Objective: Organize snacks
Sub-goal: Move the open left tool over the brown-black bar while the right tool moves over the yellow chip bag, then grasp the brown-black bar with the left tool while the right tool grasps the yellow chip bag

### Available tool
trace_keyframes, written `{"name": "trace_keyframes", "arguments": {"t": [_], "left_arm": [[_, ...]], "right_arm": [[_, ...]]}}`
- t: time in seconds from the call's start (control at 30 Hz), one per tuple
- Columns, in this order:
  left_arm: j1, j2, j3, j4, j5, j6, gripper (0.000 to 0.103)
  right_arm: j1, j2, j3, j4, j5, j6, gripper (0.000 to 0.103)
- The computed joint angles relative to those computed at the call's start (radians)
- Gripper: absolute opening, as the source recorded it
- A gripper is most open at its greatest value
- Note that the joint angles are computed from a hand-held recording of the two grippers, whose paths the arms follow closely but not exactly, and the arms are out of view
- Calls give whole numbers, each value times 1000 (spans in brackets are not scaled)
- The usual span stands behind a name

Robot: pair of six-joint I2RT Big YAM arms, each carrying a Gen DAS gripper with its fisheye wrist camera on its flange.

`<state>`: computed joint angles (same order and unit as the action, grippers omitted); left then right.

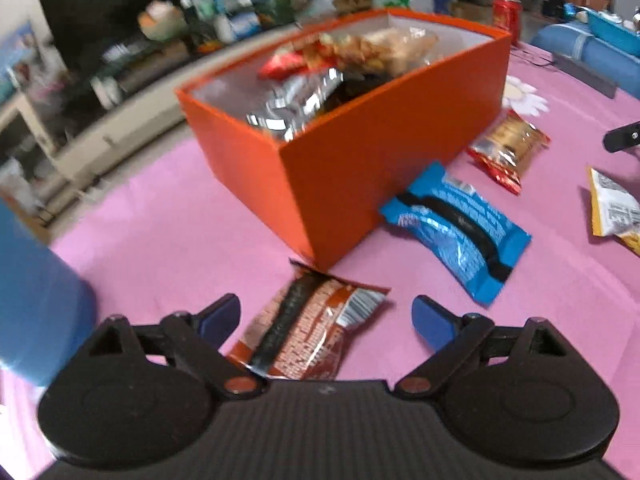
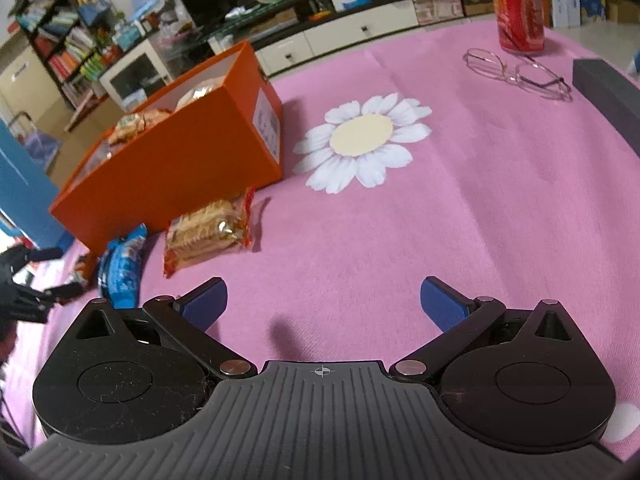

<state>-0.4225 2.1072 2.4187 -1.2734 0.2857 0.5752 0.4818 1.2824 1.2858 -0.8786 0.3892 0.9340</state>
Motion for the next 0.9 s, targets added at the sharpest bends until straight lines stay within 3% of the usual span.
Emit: {"name": "trace_keyframes", "arguments": {"t": [0.07,0.17,0.23,0.3,0.4,0.5,0.63,0.7,0.73,0.8,0.9], "left_arm": [[4,50,72,-61,1,-6,92],[9,24,12,7,-13,-107,75],[2,-8,-36,30,-49,-211,53],[-18,-95,-182,119,-121,-249,52],[-63,-216,-368,200,-228,-341,51],[-108,-325,-521,248,-262,-418,51],[-176,-432,-645,244,-350,-529,52],[-215,-470,-694,254,-420,-587,59],[-226,-484,-714,263,-443,-613,70],[-241,-495,-744,301,-473,-655,74],[-251,-485,-748,334,-513,-690,85]], "right_arm": [[2,14,14,-12,3,-20,91],[7,26,26,-23,9,-42,91],[8,26,26,-24,10,-49,91],[7,22,21,-19,8,-49,91],[7,16,16,-15,1,-47,91],[11,8,10,-8,-12,-48,91],[28,3,6,6,-42,-82,91],[42,-3,-2,34,-74,-113,91],[53,-5,-6,52,-94,-132,91],[76,4,0,69,-117,-178,91],[113,51,50,34,-80,-246,91]]}}
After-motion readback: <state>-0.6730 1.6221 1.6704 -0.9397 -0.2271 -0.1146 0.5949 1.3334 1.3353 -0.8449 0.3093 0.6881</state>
